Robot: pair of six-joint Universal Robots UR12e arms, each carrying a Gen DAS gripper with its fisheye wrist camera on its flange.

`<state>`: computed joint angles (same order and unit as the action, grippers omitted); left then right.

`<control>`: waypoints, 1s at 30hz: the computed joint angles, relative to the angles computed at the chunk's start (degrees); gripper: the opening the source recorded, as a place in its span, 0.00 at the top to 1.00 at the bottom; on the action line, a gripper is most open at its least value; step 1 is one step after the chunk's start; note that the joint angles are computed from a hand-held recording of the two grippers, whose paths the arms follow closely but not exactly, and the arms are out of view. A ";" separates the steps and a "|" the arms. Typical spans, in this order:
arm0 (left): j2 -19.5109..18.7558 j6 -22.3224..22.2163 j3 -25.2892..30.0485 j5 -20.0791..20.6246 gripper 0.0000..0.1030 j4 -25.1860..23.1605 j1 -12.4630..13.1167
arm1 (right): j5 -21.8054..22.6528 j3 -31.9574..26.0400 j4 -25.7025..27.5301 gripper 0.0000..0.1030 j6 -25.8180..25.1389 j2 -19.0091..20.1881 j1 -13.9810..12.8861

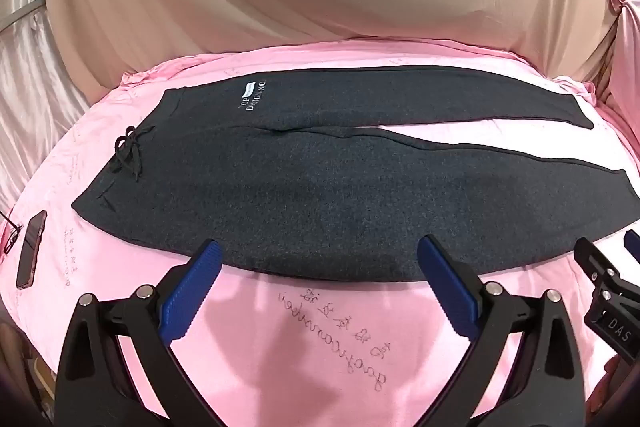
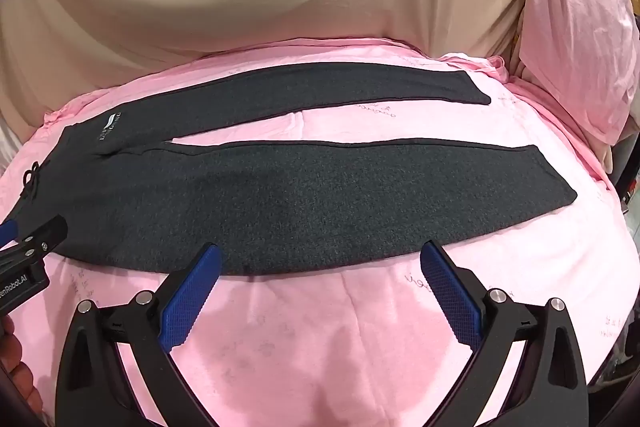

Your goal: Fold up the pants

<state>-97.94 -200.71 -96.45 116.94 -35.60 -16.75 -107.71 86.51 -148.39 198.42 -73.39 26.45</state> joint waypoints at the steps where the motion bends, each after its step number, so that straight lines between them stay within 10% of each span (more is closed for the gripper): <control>1: -0.05 -0.19 0.06 0.46 0.07 -0.18 -0.08 | 0.03 0.08 -0.12 0.05 -0.01 -0.04 -0.04; 30: 0.26 0.09 -0.31 -0.96 0.07 -0.17 0.49 | -0.73 -1.56 0.95 0.05 -1.14 0.92 0.95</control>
